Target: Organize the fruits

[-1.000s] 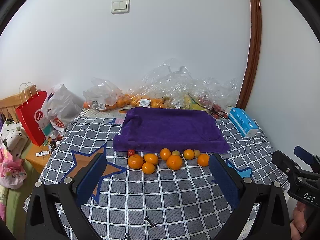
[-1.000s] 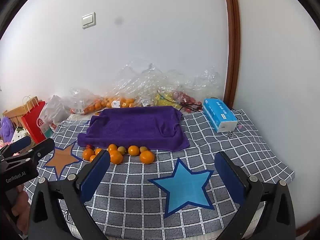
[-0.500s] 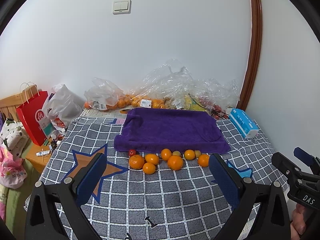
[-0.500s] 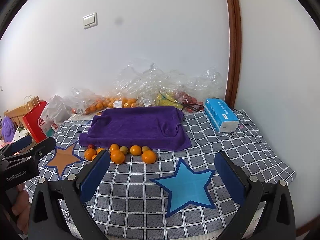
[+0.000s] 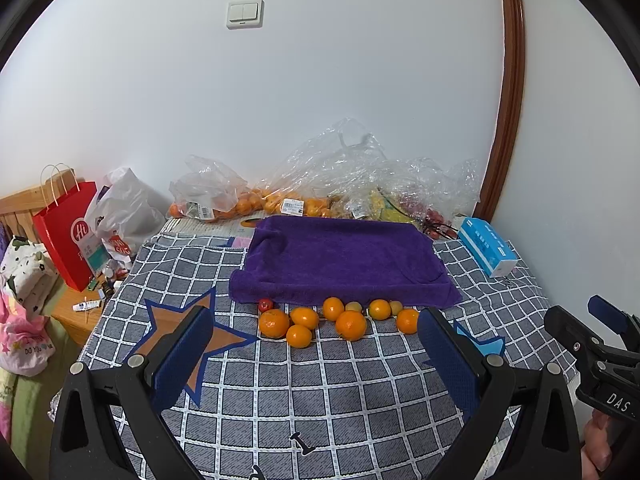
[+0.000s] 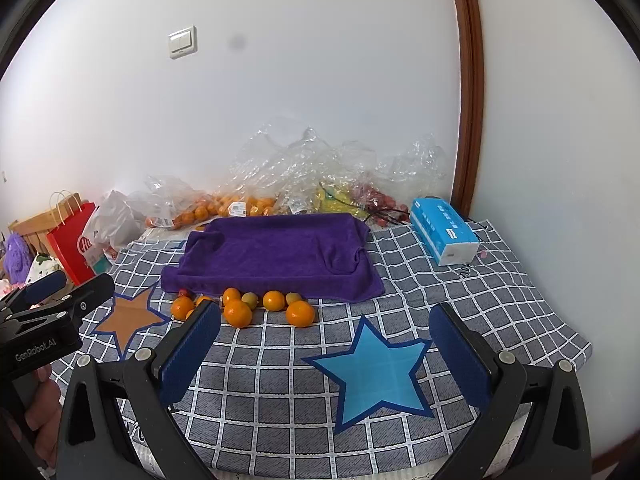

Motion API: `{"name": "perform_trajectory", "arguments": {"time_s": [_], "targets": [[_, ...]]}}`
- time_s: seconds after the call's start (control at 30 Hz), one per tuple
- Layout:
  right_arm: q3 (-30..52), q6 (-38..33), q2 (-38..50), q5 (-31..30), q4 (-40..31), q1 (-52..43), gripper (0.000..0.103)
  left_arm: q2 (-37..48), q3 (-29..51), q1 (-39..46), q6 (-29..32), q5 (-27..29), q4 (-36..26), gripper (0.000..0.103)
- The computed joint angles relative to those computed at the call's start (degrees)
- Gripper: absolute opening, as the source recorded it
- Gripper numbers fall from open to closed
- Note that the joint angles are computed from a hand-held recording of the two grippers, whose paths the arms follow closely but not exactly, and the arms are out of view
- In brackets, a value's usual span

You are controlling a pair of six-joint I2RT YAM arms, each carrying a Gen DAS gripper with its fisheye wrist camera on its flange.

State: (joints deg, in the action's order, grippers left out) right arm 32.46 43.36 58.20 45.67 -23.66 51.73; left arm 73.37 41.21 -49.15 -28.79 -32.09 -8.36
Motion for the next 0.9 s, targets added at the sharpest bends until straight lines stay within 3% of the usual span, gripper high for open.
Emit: {"name": "perform_trajectory", "arguments": {"time_s": [0.9], "targets": [[-0.04, 0.24, -0.09, 0.63, -0.05, 0.96, 0.103, -0.18, 0.14, 0.25, 0.17, 0.15, -0.19, 0.103]]}}
